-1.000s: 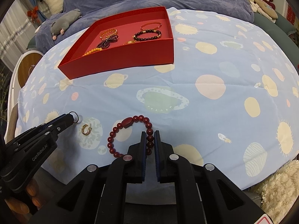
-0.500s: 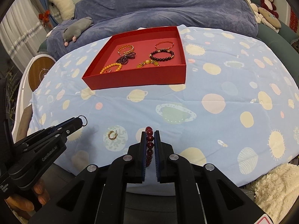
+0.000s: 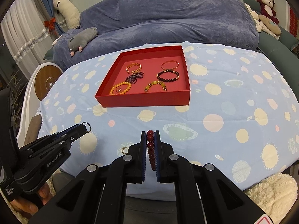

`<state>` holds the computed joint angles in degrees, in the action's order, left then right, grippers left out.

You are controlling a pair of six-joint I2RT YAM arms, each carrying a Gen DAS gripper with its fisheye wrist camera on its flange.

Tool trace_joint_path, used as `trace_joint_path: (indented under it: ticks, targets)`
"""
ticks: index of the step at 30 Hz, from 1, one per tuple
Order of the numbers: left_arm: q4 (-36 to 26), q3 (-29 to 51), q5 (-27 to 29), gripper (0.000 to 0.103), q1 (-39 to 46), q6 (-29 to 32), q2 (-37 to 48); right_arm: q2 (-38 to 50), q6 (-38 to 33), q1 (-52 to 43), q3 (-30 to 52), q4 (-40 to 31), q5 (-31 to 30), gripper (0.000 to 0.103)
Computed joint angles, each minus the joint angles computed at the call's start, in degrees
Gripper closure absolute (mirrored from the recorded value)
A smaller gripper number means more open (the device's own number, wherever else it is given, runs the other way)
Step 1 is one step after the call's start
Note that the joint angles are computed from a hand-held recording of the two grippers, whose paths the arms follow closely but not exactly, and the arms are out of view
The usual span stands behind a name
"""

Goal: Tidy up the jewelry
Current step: 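Carry earring and red bead bracelet over the red box with both tools, then lower earring and red bracelet into the box and open both grippers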

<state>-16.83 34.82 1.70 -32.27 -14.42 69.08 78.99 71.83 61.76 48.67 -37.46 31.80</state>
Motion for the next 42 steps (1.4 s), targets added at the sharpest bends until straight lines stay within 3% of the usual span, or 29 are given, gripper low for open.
trace_joint_path:
  ticks: [11, 21, 28, 33, 37, 38, 42]
  targets:
    - [0.5, 14.1, 1.2, 0.095, 1.1, 2.7, 12.0, 0.6, -18.2, -12.9, 5.9, 5.4, -1.5, 0.095]
    - [1.8, 31.0, 1.5, 0.095, 0.7, 3.3, 29.2, 10.0, -30.1, -26.1, 11.1, 15.2, -10.0, 0.094]
    - [1.0, 39.6, 2.2, 0.095, 1.6, 2.8, 39.7, 17.3, -32.6, -32.7, 12.7, 21.4, -16.3, 0.094]
    - [0.1, 42.8, 2.2, 0.094, 1.8, 3.1, 44.5, 23.2, -35.4, -34.8, 15.2, 21.0, -17.7, 0.094]
    - [0.6, 42.3, 2.3, 0.075, 2.2, 1.5, 45.5, 22.0, -34.7, -34.6, 13.0, 20.9, -14.6, 0.08]
    - [1.2, 41.6, 2.2, 0.074, 2.1, 1.4, 45.1, 21.1, -33.9, -34.5, 12.1, 20.9, -14.0, 0.072]
    - [2.4, 37.9, 1.8, 0.069, 1.9, 0.7, 42.8, 17.2, -30.7, -34.0, 7.7, 21.3, -13.9, 0.068]
